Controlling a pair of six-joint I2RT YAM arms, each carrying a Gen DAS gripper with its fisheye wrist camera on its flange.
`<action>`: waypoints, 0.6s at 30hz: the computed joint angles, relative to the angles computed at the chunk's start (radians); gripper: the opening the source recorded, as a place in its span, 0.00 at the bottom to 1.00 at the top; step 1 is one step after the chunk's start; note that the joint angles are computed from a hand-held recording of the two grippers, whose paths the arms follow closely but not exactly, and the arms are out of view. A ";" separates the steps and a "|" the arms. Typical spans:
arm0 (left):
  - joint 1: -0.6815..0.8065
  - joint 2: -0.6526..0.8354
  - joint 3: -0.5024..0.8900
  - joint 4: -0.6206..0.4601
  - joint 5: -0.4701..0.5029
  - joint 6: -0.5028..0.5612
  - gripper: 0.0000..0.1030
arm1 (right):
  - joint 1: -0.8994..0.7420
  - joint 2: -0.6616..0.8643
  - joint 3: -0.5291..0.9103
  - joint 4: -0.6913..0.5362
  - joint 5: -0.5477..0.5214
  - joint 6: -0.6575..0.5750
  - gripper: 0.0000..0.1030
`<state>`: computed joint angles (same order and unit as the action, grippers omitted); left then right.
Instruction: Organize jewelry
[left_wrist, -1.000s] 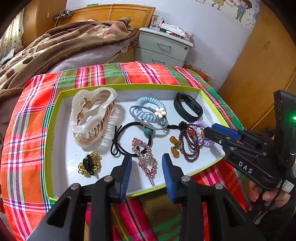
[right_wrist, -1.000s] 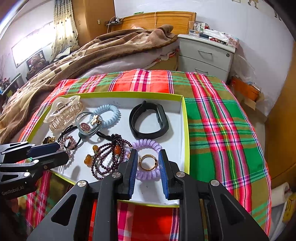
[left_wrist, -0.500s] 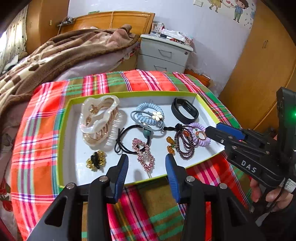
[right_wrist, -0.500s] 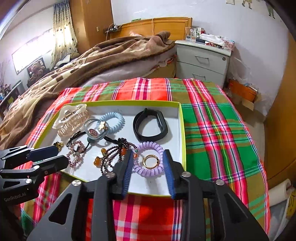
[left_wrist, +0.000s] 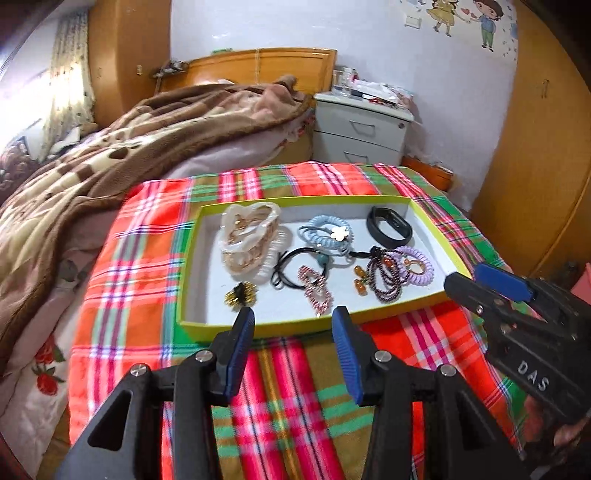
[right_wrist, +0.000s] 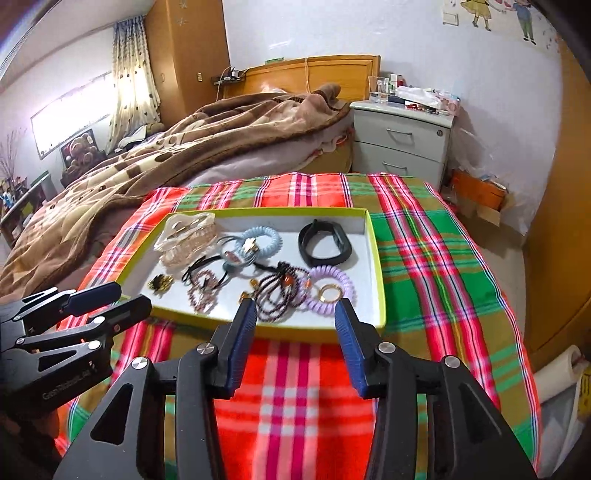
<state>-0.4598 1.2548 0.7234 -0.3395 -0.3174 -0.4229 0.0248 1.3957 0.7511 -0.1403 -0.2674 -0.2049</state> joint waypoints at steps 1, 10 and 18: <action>-0.013 -0.010 -0.004 -0.011 -0.022 -0.013 0.44 | 0.005 -0.014 -0.013 0.004 0.003 0.001 0.44; -0.089 -0.072 -0.038 -0.089 -0.130 -0.121 0.44 | 0.019 -0.089 -0.093 0.016 0.012 0.022 0.44; -0.149 -0.058 -0.031 -0.137 -0.177 -0.168 0.44 | 0.016 -0.142 -0.129 0.014 0.008 0.028 0.44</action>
